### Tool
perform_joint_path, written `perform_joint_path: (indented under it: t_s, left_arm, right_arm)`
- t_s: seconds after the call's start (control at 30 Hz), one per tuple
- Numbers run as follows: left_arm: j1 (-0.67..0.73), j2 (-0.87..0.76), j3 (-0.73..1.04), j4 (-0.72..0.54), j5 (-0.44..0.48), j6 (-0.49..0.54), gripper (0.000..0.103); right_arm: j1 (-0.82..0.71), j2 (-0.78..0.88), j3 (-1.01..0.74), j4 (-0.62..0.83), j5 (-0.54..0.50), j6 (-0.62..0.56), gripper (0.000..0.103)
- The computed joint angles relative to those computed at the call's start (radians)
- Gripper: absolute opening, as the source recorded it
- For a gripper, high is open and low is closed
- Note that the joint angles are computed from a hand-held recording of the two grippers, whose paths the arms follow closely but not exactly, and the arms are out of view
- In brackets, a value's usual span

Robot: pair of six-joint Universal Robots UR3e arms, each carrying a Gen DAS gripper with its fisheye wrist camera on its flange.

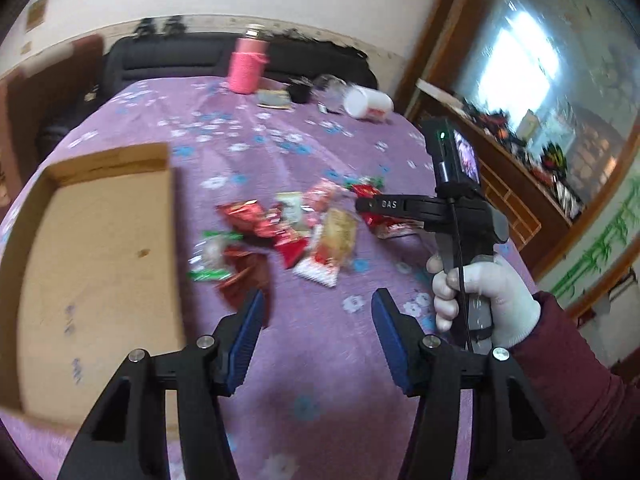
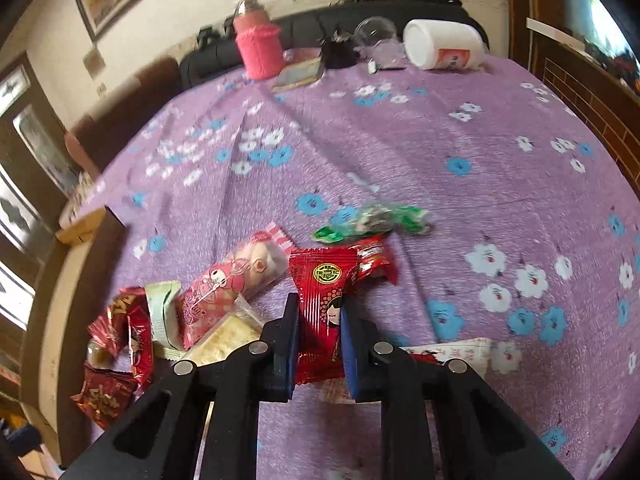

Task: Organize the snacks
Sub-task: 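Grasp the clear biscuit bag with the left tool while the right tool grasps a red candy packet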

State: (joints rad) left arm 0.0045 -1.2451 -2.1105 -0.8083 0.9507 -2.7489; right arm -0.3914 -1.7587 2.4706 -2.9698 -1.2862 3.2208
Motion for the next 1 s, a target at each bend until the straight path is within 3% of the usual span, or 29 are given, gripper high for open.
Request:
perform_joint_path:
  t_s: [0.13, 0.23, 0.37, 0.53, 0.6, 0.67, 0.73, 0.83, 0.93, 1.0]
  left_arm:
    - [-0.212, -0.268, 0.174, 0.136, 0.135, -0.088, 0.052]
    - [-0.305, -0.458, 0.336, 0.143, 0.205, -0.113, 0.036]
    - [-0.393, -0.654, 0.513, 0.161, 0.331, -0.119, 0.030]
    - [-0.455, -0.723, 0.622, 0.145, 0.421, -0.086, 0.030]
    - [-0.455, -0.727, 0.631, 0.148, 0.399, -0.079, 0.031]
    - [-0.466, -0.744, 0.653, 0.147, 0.406, -0.063, 0.047]
    - [-0.483, -0.773, 0.692, 0.134, 0.438, -0.046, 0.052]
    - [-0.507, -0.849, 0.803, 0.075, 0.487, -0.009, 0.052]
    - [-0.505, -0.904, 0.885, 0.004, 0.469, 0.011, 0.052]
    - [-0.503, -0.919, 0.900, -0.015, 0.448, 0.014, 0.042]
  right_arm:
    - [-0.200, -0.174, 0.128, 0.031, 0.200, -0.053, 0.019]
    - [-0.320, -0.277, 0.155, 0.143, 0.323, -0.113, 0.019]
    - [-0.414, -0.358, 0.168, 0.272, 0.415, -0.168, 0.019]
    - [-0.426, -0.379, 0.163, 0.319, 0.439, -0.186, 0.019]
    - [-0.415, -0.386, 0.163, 0.308, 0.430, -0.179, 0.019]
    - [-0.430, -0.413, 0.166, 0.326, 0.443, -0.182, 0.019]
    - [-0.466, -0.458, 0.172, 0.381, 0.469, -0.205, 0.019]
    - [-0.498, -0.488, 0.176, 0.423, 0.487, -0.222, 0.019]
    - [-0.507, -0.491, 0.177, 0.435, 0.494, -0.230, 0.019]
    - [-0.510, -0.487, 0.177, 0.433, 0.496, -0.230, 0.019]
